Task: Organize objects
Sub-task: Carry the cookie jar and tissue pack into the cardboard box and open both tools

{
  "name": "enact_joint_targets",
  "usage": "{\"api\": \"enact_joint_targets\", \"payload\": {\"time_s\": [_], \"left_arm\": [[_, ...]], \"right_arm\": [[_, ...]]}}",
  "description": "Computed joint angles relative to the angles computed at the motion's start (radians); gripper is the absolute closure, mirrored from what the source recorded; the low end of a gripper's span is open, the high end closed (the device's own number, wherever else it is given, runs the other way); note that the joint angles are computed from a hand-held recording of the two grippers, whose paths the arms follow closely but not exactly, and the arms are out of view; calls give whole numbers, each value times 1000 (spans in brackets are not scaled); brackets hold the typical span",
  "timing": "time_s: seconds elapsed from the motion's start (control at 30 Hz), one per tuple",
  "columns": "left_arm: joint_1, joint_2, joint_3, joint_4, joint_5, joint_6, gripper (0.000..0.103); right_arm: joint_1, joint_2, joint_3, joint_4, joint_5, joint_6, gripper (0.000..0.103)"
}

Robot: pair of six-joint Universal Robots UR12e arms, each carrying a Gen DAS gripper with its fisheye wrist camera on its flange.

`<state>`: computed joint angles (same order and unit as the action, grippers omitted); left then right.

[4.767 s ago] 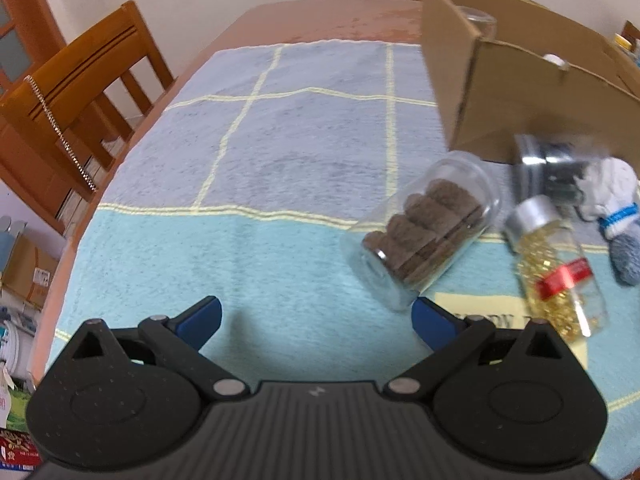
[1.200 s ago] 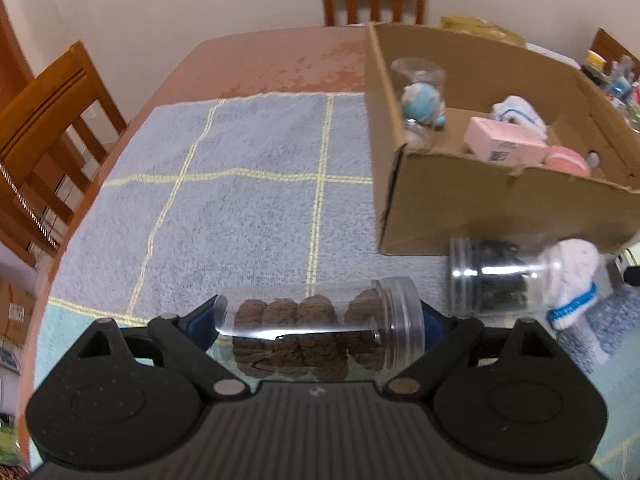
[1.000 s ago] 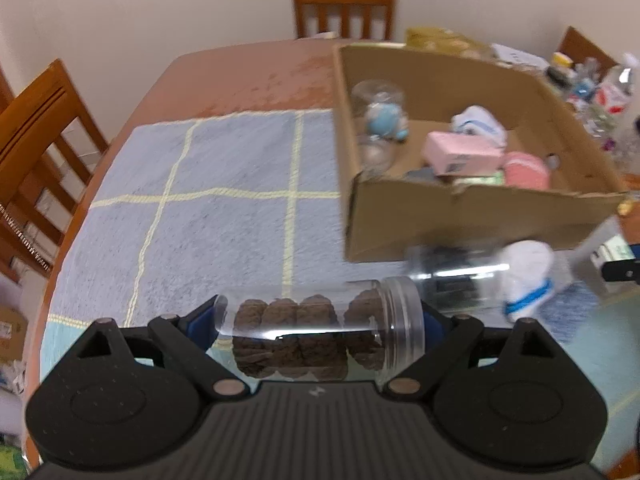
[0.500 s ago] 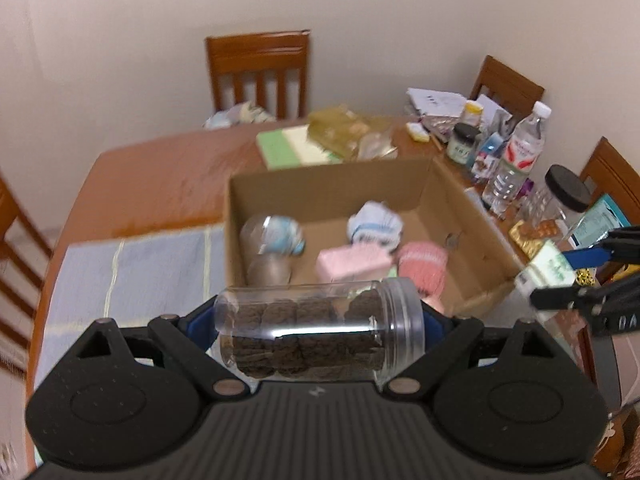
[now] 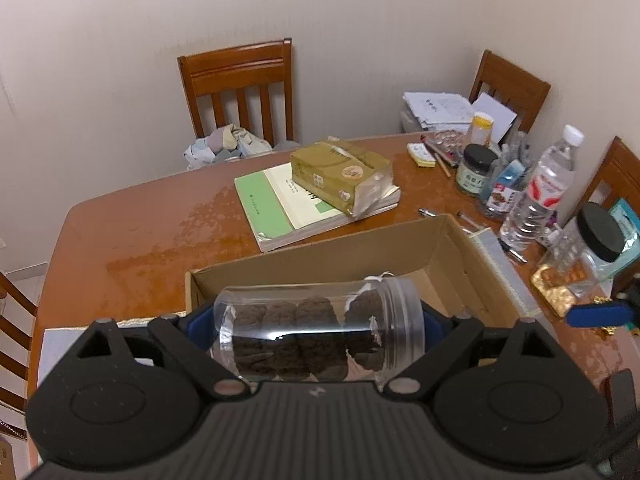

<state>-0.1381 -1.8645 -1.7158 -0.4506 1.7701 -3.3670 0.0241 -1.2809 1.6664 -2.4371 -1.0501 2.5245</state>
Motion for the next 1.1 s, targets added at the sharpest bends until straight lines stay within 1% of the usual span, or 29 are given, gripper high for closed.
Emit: {"api": "enact_joint_targets", "payload": {"time_s": [0.07,0.13,0.2,0.27,0.47,0.7,0.83,0.9,0.97,1.03,1.07,1.1], "left_arm": [[3,-18,19,-20,-3,-2,10],[7,-33,32,-26,-14,4,10],[8,-48,45,-26,-21,5,6],[6,-60,58,-34,-8,0,6],[1,-63,64,-43,-23,28,6],[-8,-34,44,-51,-20,33,5],[-18,-8,21,-44,-13,28,5],[-26,8,2,-27,-8,28,3],[-35,21,-19,-9,4,33,3],[-49,38,-49,26,30,39,3],[-59,50,-64,27,47,24,3],[-62,60,-77,32,42,27,3]], "right_arm": [[-1,3,-3,7,10,7,1],[1,5,-5,9,0,11,1],[3,6,-1,-1,-13,14,1],[4,6,2,-5,-27,14,0],[4,8,1,7,-45,33,0],[4,-5,8,17,-59,30,0],[0,-22,24,25,-53,24,0],[-5,-32,39,18,-43,16,0],[-13,-44,64,-4,-31,7,0],[-25,-58,104,-62,-7,-2,0],[-28,-65,122,-89,-12,14,0],[-32,-73,134,-99,-17,34,0]]}}
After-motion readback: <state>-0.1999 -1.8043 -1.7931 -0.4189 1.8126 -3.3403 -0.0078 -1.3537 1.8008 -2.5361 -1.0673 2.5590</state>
